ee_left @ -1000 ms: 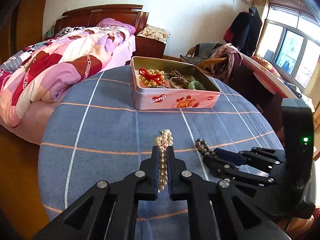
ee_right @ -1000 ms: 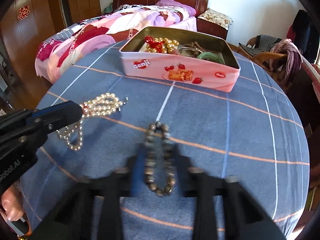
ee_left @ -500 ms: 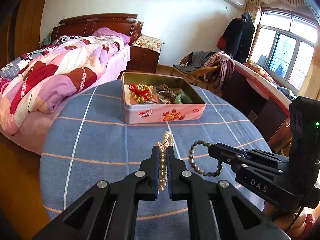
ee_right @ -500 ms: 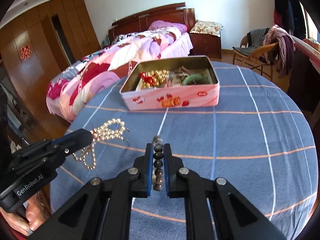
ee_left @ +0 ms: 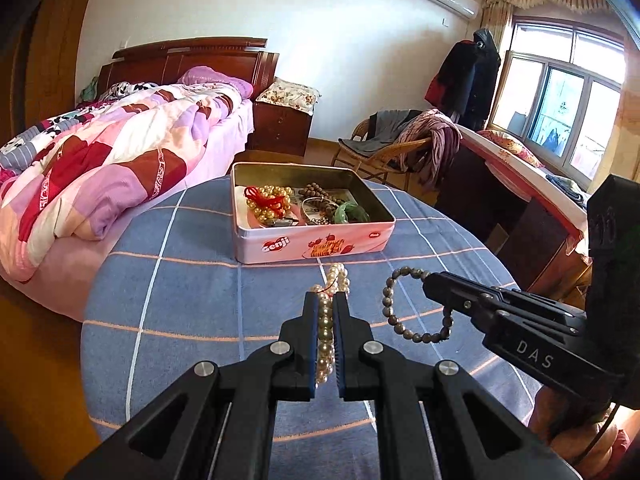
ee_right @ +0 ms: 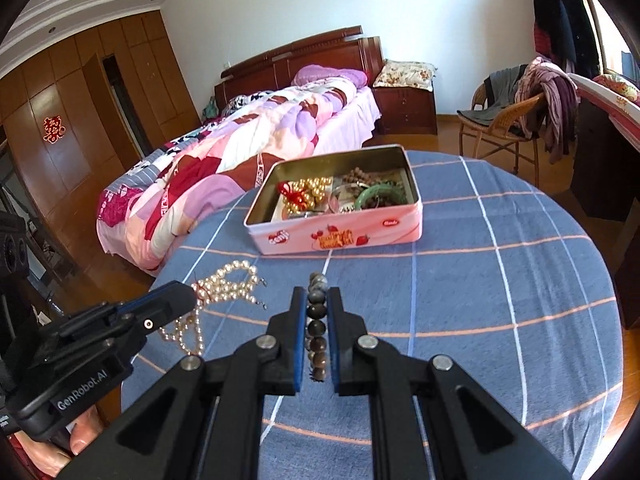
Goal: Organize jewelry
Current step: 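Carry the pearl necklace and dark bead bracelet toward the tin with both tools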
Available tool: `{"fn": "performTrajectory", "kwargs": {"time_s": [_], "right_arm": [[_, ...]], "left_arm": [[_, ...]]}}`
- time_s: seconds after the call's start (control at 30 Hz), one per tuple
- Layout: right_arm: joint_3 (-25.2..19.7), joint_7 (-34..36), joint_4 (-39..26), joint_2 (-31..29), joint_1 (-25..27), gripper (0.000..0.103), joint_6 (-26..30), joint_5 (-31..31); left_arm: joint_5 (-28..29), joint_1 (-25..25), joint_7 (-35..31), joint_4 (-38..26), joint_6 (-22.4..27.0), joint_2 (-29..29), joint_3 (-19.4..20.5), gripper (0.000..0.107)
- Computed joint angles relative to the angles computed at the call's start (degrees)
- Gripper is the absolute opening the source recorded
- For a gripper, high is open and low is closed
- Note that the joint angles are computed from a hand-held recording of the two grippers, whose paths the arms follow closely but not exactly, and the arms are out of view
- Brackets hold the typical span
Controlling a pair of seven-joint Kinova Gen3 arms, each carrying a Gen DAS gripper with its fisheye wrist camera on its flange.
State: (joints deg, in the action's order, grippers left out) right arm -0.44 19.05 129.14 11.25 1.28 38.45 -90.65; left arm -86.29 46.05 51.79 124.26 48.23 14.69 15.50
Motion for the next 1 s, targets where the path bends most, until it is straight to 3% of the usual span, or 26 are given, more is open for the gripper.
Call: {"fn": "performTrajectory", "kwargs": {"time_s": [0.47, 1.0], "right_arm": [[0.48, 0.31, -0.03, -0.83, 0.64, 0.013, 1.34, -0.61], [0.28, 0.53, -5.03, -0.74, -0.68, 0.013, 3.25, -6.27]], "left_arm": [[0.41, 0.76, -2.67, -1.53, 1.15, -0.03, -0.17, 0.006], [-8.8, -4.43, -0.93, -3.04, 2.29, -1.45, -0.82, 0.006]]}}
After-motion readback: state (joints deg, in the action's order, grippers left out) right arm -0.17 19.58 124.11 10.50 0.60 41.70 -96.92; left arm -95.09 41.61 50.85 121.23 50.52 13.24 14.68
